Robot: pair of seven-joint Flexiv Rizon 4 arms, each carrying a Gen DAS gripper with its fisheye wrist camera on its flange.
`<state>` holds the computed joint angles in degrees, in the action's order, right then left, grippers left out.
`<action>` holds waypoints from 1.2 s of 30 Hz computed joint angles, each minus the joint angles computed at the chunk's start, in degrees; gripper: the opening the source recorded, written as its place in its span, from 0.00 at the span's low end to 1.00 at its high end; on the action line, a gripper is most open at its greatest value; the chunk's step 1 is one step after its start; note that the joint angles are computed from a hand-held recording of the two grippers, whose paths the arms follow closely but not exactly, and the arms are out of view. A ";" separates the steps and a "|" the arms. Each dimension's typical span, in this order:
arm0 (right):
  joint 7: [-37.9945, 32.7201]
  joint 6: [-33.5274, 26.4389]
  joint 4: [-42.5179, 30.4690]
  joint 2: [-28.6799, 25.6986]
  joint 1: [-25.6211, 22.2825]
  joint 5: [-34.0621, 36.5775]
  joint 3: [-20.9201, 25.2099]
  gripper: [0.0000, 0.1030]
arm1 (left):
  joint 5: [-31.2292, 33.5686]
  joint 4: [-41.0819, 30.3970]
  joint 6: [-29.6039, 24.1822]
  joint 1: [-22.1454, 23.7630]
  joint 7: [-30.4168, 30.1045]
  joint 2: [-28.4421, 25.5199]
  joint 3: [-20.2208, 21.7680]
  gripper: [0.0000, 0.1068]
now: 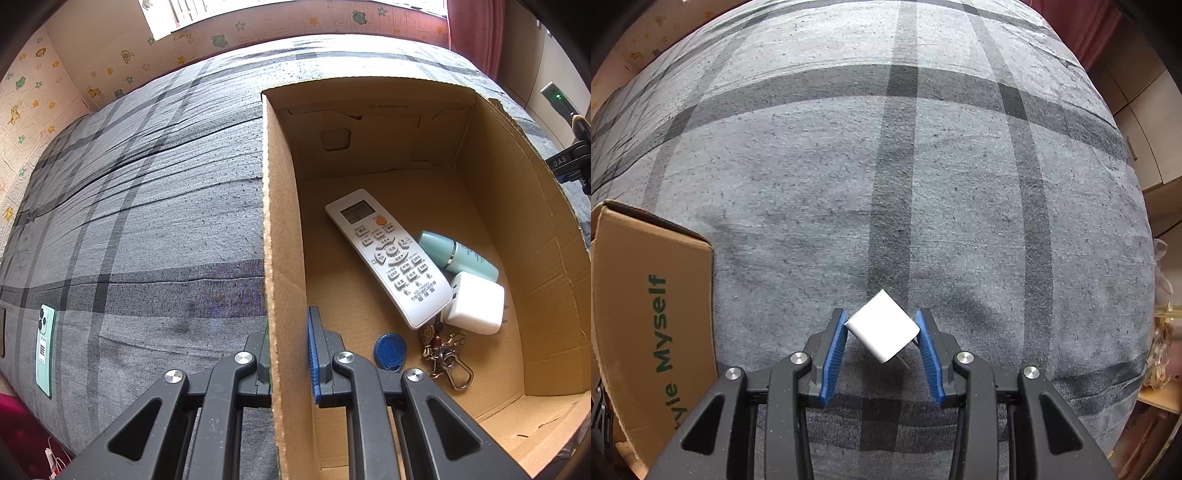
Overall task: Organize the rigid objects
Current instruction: 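Lift the small white charger with the right gripper and carry it into the box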
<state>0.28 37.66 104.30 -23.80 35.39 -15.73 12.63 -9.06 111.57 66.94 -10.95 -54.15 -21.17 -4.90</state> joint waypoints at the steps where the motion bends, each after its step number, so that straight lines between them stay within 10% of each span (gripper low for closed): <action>1: -0.01 -0.68 -0.47 0.20 0.34 -0.47 -0.01 0.40 | -0.07 -0.01 -0.05 0.05 0.04 0.00 -0.05 0.13; 36: -6.02 -17.56 -17.40 -0.07 8.13 -7.71 0.29 0.40 | -1.71 0.54 0.07 0.42 1.52 0.13 -0.54 0.13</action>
